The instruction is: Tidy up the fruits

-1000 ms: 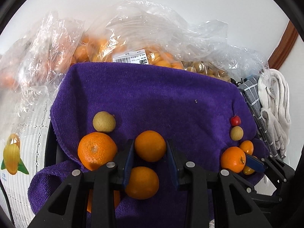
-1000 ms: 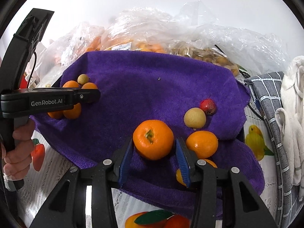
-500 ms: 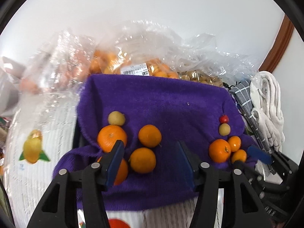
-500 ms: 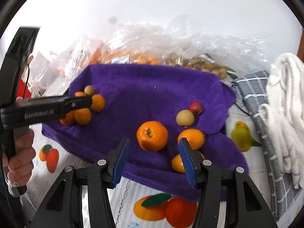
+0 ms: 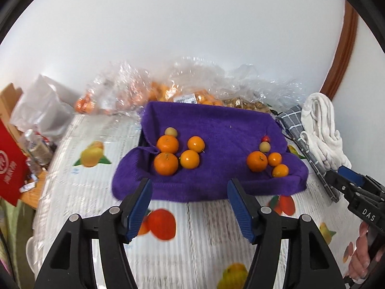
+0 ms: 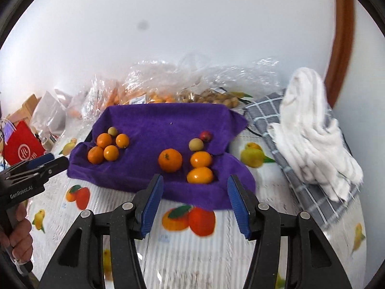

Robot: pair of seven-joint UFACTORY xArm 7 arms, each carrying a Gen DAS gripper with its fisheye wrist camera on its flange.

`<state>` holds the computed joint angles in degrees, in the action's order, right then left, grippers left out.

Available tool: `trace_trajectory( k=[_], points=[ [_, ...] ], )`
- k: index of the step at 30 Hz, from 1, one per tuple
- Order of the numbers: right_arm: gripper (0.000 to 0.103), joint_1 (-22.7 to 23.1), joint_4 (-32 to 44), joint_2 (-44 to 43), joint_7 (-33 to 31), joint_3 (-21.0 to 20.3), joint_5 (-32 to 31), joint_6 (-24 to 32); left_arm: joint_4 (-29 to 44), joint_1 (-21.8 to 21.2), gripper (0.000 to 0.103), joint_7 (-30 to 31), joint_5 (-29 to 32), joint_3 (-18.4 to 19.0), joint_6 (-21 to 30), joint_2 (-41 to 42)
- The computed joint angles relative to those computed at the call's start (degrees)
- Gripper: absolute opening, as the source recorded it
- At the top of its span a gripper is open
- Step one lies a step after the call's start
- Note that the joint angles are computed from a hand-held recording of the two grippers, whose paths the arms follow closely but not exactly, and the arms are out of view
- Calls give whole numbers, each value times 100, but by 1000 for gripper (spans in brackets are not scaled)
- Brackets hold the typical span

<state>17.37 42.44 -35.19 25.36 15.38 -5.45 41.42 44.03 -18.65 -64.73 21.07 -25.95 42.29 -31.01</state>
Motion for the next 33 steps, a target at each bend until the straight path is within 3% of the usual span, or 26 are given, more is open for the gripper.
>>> trace_trajectory(
  k=[5,8,15,23,33],
  points=[
    [62,116,-103,-760,-110,-67,121,594,197,-107,80,-282,56,-401,622,-410],
    [82,144,-184,-1252,-189,-23,127,888,279,-172,91,-484,56,-640,894,-654],
    [99,121,-430,-2341,-194,209,122,1311,556,-248,99,-751,50,-1173,1394,-917],
    [102,47,-530,-3063,-111,228,315,1849,886,-181,101,-902,54,-1690,1951,-1135],
    [102,-17,-444,-3437,-251,361,377,2217,1030,-86,103,-858,-105,-1895,2133,-1276]
  ],
)
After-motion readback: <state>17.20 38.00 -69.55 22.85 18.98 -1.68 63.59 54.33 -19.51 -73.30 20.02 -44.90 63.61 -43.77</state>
